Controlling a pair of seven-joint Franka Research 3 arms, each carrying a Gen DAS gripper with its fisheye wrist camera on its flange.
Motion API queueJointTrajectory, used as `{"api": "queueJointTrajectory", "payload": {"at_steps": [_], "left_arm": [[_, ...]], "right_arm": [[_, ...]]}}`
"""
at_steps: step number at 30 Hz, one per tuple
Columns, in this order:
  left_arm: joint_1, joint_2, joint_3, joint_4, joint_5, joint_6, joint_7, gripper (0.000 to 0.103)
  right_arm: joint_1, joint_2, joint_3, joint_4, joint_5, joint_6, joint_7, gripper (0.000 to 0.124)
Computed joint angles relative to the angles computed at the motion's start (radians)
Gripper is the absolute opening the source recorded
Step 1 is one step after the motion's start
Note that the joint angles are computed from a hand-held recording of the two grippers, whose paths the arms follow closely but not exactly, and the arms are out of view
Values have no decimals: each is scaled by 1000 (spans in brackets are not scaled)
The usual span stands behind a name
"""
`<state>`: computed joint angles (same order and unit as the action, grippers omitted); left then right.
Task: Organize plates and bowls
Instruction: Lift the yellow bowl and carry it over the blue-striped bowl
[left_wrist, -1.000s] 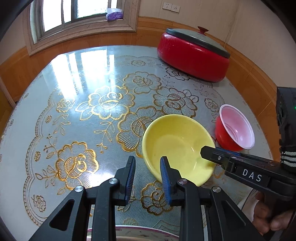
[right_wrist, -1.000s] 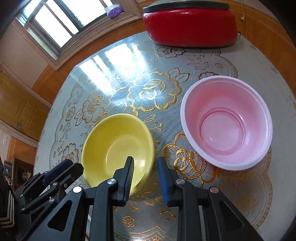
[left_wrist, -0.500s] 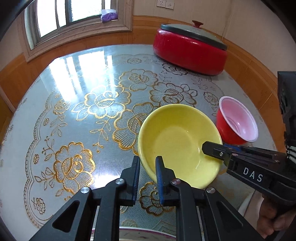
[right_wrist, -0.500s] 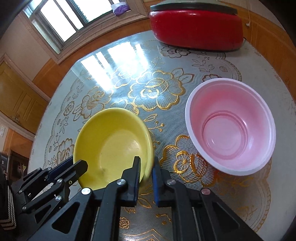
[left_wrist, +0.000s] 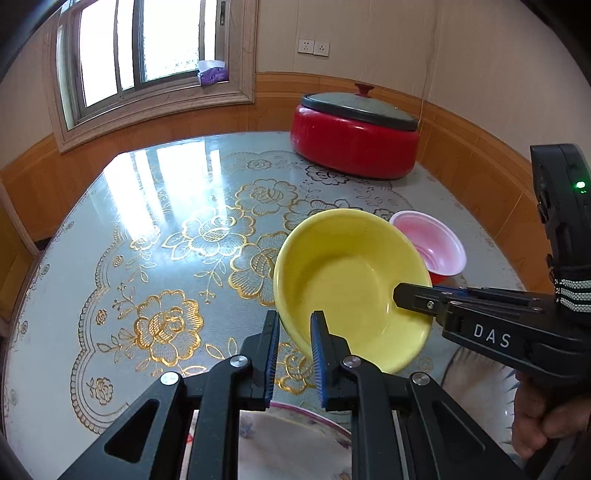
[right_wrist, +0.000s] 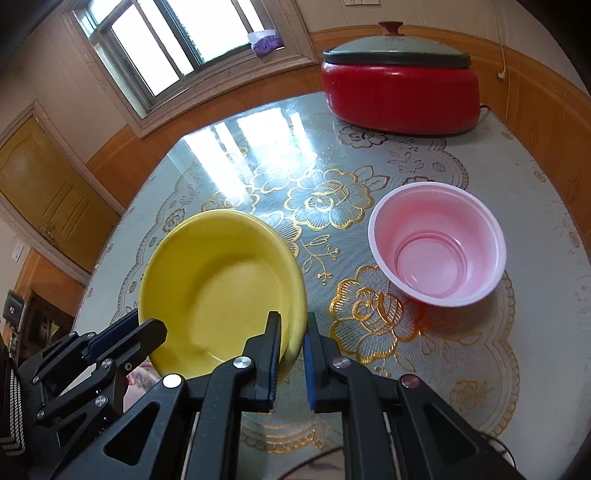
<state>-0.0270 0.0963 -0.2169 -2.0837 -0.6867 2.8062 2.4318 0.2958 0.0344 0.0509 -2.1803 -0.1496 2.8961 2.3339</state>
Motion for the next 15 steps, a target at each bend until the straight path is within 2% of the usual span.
{"api": "queueJointTrajectory", "payload": {"at_steps": [7,15], "left_arm": [[-26,-84,18,-75,-136,-17,125,17],[-91,-151,67,-134,-217,-59,223,17]], "right_arm": [[-28,-97,32,-92,-145,19,142,10],[-122,-216,126,-205,-233,31,264,10]]}}
